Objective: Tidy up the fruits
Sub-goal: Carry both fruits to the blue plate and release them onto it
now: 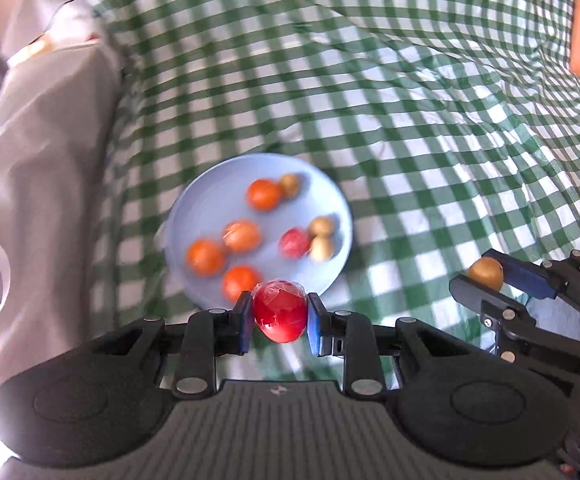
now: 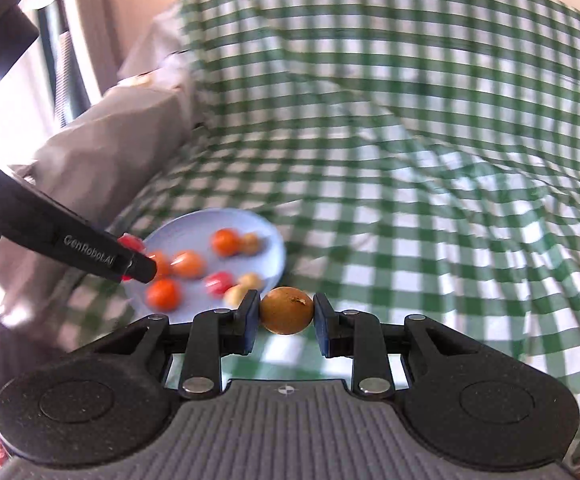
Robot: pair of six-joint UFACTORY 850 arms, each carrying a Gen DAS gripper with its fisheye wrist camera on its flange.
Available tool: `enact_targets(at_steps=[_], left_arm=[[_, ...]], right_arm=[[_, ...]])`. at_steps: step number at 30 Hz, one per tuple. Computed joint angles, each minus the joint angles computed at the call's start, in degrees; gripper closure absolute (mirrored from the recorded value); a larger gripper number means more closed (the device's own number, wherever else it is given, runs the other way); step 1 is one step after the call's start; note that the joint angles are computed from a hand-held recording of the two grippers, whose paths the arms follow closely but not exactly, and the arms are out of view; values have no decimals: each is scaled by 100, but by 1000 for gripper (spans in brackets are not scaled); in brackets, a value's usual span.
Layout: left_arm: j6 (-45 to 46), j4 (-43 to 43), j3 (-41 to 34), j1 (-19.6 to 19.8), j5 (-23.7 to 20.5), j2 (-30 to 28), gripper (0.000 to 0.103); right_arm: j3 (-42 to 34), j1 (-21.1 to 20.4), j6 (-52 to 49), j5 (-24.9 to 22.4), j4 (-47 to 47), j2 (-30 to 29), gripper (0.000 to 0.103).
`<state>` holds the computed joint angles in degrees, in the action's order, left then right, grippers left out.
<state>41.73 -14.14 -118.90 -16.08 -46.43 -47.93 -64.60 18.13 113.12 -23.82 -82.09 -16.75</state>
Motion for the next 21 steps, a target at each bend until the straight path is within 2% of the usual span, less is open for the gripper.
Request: enact_targets(at_steps=[6,12,17,21], left_arm=[[152,-277,465,360,160,323,73],[130,-361,240,464,142,183,73],[-240,-83,-580,365,-72,-396,73],[-610,248,-1849,211,-480,-1249,73]], right_arm=[[-308,439,-763,-151,636,-119,73],[-599,549,-1271,-267,953,-292,73],[-883,381,-1549,-214,1049,-572,73],[-1268,151,-1889,-96,1224,-971,73]])
